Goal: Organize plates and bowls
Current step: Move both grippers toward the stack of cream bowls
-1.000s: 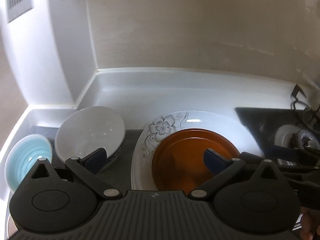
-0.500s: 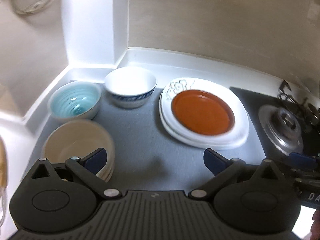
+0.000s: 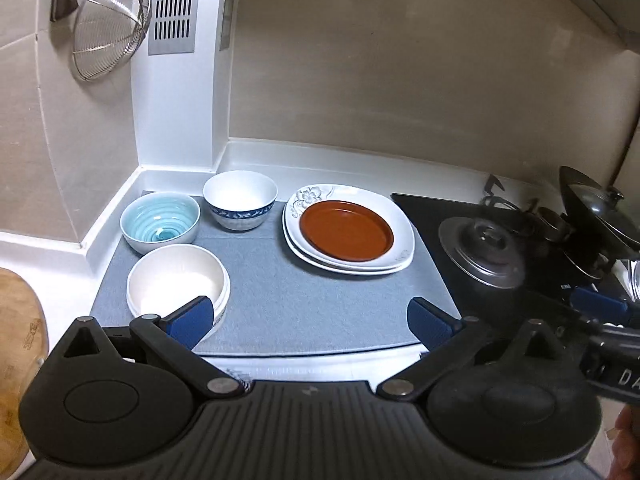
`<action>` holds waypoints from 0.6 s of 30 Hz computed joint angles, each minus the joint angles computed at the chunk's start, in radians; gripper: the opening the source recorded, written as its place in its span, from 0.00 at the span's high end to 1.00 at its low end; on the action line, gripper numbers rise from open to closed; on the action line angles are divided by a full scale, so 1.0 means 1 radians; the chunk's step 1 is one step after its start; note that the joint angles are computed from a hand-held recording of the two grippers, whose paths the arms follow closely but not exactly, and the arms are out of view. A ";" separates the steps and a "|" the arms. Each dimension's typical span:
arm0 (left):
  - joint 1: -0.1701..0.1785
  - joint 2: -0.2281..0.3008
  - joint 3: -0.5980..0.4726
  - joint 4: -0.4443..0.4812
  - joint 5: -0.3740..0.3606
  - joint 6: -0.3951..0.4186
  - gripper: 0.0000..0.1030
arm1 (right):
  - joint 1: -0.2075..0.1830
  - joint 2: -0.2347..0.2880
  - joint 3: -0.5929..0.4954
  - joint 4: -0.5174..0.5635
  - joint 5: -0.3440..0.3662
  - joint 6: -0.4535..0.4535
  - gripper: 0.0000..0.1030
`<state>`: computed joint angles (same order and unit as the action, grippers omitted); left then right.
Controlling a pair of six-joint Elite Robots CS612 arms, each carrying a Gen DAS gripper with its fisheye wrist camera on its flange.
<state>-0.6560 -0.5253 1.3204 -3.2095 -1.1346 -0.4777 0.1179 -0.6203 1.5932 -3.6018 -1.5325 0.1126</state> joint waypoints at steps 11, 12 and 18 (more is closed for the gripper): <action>-0.032 -0.035 0.048 0.049 0.127 -0.072 0.00 | -0.011 -0.022 0.041 -0.016 0.124 -0.055 0.09; -0.032 -0.035 0.044 0.061 0.126 -0.088 0.00 | -0.015 -0.022 0.037 -0.007 0.138 -0.059 0.09; -0.039 -0.028 0.012 0.148 0.208 -0.168 0.00 | -0.042 -0.012 -0.005 0.039 0.240 -0.117 0.09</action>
<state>-0.6954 -0.5530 1.3320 -3.0615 -0.9262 -0.6453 0.0758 -0.6327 1.5885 -3.5632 -1.2921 -0.0048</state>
